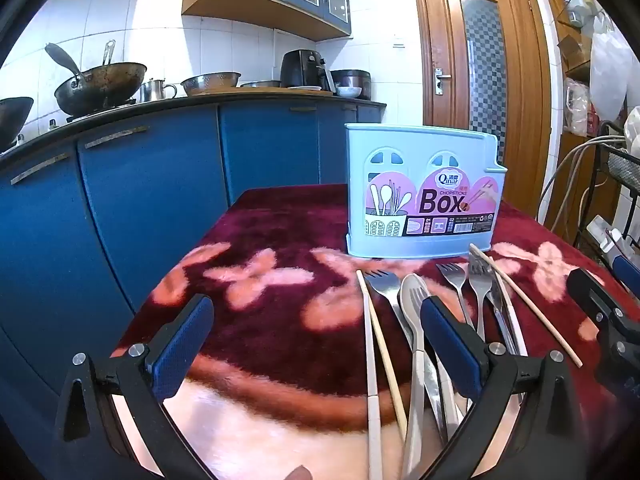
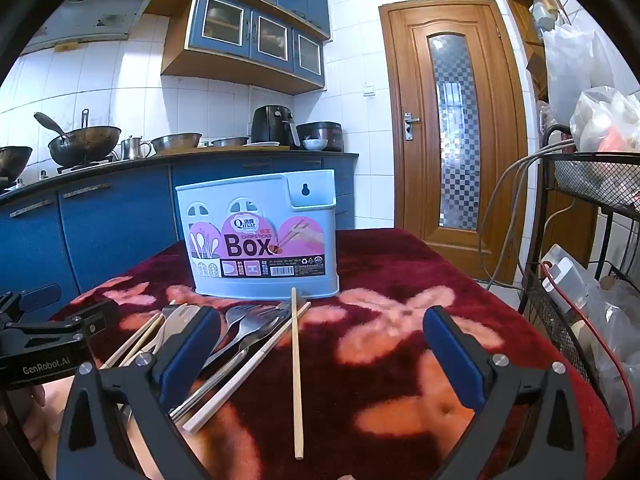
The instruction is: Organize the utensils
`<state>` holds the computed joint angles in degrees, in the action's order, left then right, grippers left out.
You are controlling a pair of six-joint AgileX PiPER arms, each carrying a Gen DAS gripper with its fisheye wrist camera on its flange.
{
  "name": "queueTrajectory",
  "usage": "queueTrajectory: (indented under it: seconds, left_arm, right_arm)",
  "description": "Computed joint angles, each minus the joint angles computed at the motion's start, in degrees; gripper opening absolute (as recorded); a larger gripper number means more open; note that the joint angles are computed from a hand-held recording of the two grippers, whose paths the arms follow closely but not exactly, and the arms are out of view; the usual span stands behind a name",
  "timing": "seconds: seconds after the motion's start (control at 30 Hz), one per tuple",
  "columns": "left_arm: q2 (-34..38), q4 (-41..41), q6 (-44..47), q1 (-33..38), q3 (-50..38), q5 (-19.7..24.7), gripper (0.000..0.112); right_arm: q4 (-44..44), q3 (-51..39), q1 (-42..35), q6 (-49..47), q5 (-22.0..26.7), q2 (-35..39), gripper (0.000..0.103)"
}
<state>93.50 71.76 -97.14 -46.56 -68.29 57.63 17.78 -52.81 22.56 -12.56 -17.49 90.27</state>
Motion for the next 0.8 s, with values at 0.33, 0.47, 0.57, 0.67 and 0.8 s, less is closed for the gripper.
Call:
queueTrajectory:
  seconds: [0.33, 0.47, 0.57, 0.67, 0.8]
  left_arm:
    - [-0.04, -0.19, 0.20, 0.00, -0.04, 0.00, 0.103]
    - [0.01, -0.29, 0.28, 0.03, -0.10, 0.00, 0.103]
    - [0.02, -0.31, 0.29, 0.03, -0.13, 0.02, 0.103]
    - [0.01, -0.30, 0.28, 0.04, -0.11, 0.00, 0.103]
    - [-0.03, -0.28, 0.24, 0.02, -0.07, -0.05, 0.103]
  right_arm:
    - [0.27, -0.23, -0.11, -0.25, 0.56, 0.04, 0.103]
    - [0.18, -0.29, -0.15, -0.14, 0.71, 0.06, 0.103]
    - [0.17, -0.32, -0.17, -0.13, 0.77, 0.07, 0.103]
    - [0.12, -0.33, -0.18, -0.07, 0.84, 0.05, 0.103]
    - [0.06, -0.34, -0.21, -0.01, 0.92, 0.01, 0.103]
